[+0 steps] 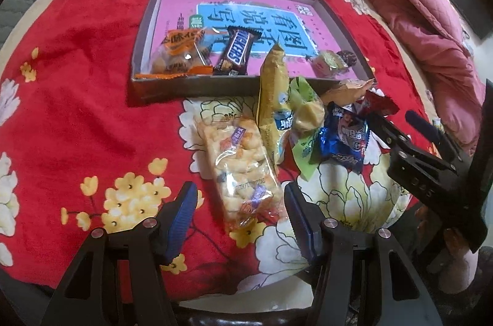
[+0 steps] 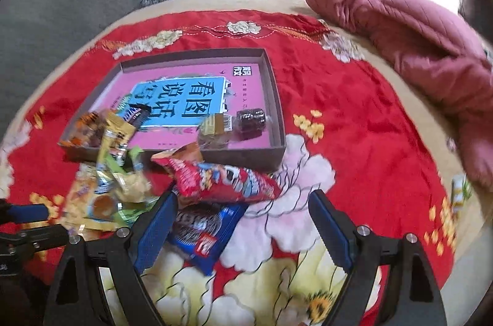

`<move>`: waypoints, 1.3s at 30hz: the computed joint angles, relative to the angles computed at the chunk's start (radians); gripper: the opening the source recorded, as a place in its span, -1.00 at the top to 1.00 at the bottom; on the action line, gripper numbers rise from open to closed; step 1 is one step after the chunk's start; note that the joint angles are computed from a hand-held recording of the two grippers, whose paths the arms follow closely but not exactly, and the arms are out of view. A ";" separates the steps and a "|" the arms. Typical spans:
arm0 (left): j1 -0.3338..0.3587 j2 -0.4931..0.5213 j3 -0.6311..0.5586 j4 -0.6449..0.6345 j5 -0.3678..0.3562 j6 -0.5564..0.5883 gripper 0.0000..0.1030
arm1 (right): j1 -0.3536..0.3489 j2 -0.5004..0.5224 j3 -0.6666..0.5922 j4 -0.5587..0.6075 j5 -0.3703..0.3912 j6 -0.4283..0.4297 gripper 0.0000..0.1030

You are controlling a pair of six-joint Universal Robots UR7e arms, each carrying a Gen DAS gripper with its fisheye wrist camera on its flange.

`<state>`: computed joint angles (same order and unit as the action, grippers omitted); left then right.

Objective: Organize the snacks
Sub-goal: 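Grasp the red chip bag with the right tool, then grasp the clear puffed-snack bag with the left tool while the right tool holds the red bag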

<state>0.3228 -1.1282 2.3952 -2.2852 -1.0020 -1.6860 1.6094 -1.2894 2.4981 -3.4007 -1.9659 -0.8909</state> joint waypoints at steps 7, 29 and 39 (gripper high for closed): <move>0.032 0.024 0.002 -0.042 -0.005 0.005 -0.17 | 0.009 0.127 -0.009 -0.185 -0.043 -0.144 -0.61; 0.070 0.039 0.025 -0.088 -0.016 -0.018 -0.36 | -0.060 0.060 -0.060 0.019 0.062 -0.009 0.51; 0.070 0.019 0.030 -0.042 -0.007 -0.047 -0.36 | -0.094 -0.009 -0.069 0.143 0.118 0.078 0.51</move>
<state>0.3926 -1.1097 2.4253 -2.3267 -1.0094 -1.7326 1.5157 -1.2988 2.4287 -3.2576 -1.8476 -0.8132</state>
